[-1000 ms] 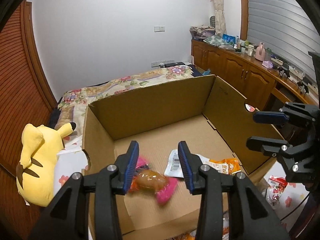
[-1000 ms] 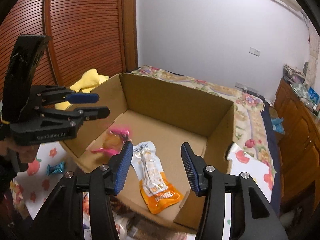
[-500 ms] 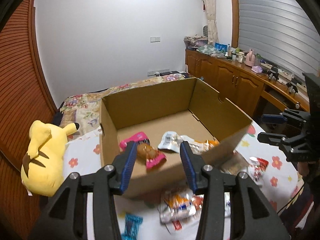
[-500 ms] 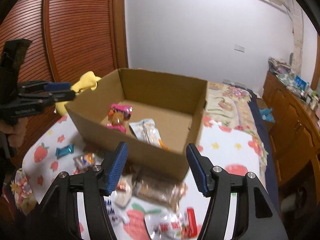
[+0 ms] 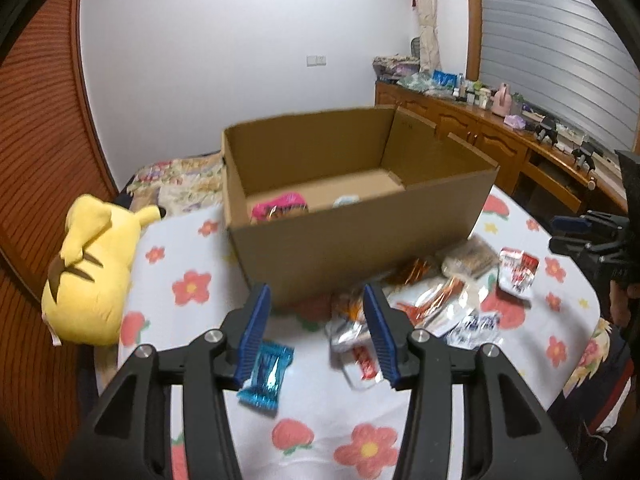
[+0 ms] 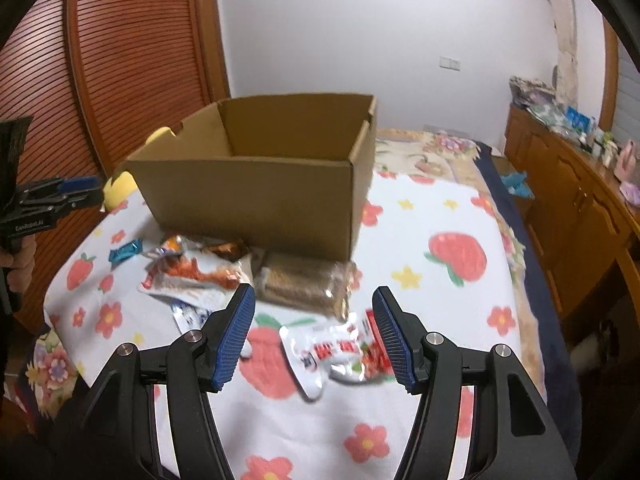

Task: Organize snacks
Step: 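Grasp the blue candy with the left tool while the right tool approaches the white-red pouch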

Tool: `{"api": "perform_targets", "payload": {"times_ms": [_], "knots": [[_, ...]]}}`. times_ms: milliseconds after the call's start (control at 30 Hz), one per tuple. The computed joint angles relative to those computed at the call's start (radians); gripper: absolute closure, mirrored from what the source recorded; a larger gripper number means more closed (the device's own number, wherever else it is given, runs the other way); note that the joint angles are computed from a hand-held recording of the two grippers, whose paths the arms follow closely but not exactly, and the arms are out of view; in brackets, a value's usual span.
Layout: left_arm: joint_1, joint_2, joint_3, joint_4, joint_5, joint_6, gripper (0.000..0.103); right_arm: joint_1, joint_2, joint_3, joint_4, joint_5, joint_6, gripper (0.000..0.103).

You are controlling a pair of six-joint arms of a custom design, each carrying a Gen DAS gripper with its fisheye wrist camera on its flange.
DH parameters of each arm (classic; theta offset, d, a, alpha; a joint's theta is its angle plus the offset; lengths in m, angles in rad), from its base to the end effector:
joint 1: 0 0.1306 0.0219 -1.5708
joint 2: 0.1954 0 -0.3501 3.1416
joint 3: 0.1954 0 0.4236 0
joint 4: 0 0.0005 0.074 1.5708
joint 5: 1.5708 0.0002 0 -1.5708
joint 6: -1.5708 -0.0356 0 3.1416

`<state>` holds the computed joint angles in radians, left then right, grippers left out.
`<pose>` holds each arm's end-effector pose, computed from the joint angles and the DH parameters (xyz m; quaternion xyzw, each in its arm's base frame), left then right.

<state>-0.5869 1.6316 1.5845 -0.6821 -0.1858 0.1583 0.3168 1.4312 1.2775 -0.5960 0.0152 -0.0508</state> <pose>0.5154 -0.3355 0.3766 0.1563 0.8961 -0.0692 0.4096 0.5136 0.1673 0.3405 -0.1186 0.9092 0.0661 0.3937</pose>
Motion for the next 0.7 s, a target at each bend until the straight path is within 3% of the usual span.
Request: {"api": "perform_targets", "payload": {"times_ms": [333, 700], "knots": [[0.024, 0.027, -0.094, -0.002, -0.014, 0.044, 0.059, -0.024, -0.011, -0.089, 0.04, 0.005, -0.043, 0.037], [0.054, 0.088, -0.074, -0.012, -0.022, 0.068, 0.06, -0.032, 0.012, -0.106, 0.04, -0.001, -0.065, 0.034]]}}
